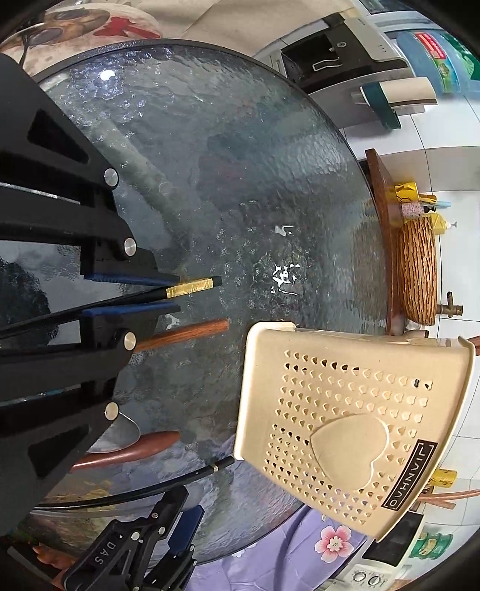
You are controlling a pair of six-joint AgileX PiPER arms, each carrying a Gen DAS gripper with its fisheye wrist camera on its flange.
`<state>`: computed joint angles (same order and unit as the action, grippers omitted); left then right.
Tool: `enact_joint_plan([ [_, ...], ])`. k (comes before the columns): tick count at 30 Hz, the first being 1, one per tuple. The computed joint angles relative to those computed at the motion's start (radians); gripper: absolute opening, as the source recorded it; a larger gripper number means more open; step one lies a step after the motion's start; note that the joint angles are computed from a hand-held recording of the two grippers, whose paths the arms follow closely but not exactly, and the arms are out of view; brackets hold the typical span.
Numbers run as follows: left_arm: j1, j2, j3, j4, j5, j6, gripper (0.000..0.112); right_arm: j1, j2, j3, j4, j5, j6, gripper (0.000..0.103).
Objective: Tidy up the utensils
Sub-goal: 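Close the left tool on the yellow-tipped chopstick while the right tool closes on the grey ladle, then lift the chopstick and ladle upright with both tools above the holder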
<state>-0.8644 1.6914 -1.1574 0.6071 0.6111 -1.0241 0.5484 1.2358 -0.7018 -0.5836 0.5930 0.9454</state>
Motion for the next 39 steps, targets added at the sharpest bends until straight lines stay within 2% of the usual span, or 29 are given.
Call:
enact_joint_plan([
  [5, 0.013, 0.006, -0.003, 0.001, -0.015, -0.005, 0.008, -0.020, 0.001, 0.005, 0.009, -0.028, -0.026, 0.037],
  [11, 0.035, -0.011, 0.008, -0.007, -0.047, -0.015, 0.007, -0.046, -0.065, 0.046, -0.033, -0.092, -0.012, 0.037],
  [17, 0.017, -0.089, 0.019, 0.073, -0.044, -0.079, 0.007, -0.111, -0.166, 0.066, 0.084, -0.150, -0.166, 0.037],
  [22, -0.014, -0.160, 0.021, 0.149, -0.027, -0.145, 0.007, -0.105, -0.260, 0.048, 0.092, -0.127, -0.197, 0.037],
  [28, -0.062, -0.232, 0.028, 0.251, 0.002, -0.231, 0.007, 0.001, -0.337, 0.011, -0.050, -0.036, -0.088, 0.037],
  [30, -0.079, -0.246, 0.026, 0.278, 0.016, -0.246, 0.007, 0.032, -0.347, 0.001, -0.072, -0.014, -0.077, 0.007],
  [35, -0.097, -0.249, 0.019, 0.298, 0.030, -0.253, 0.007, 0.038, -0.336, -0.006, -0.058, -0.010, -0.096, 0.005],
  [39, -0.090, -0.251, 0.035, 0.294, 0.022, -0.267, 0.007, -0.066, -0.328, 0.014, 0.106, -0.083, -0.230, 0.006],
])
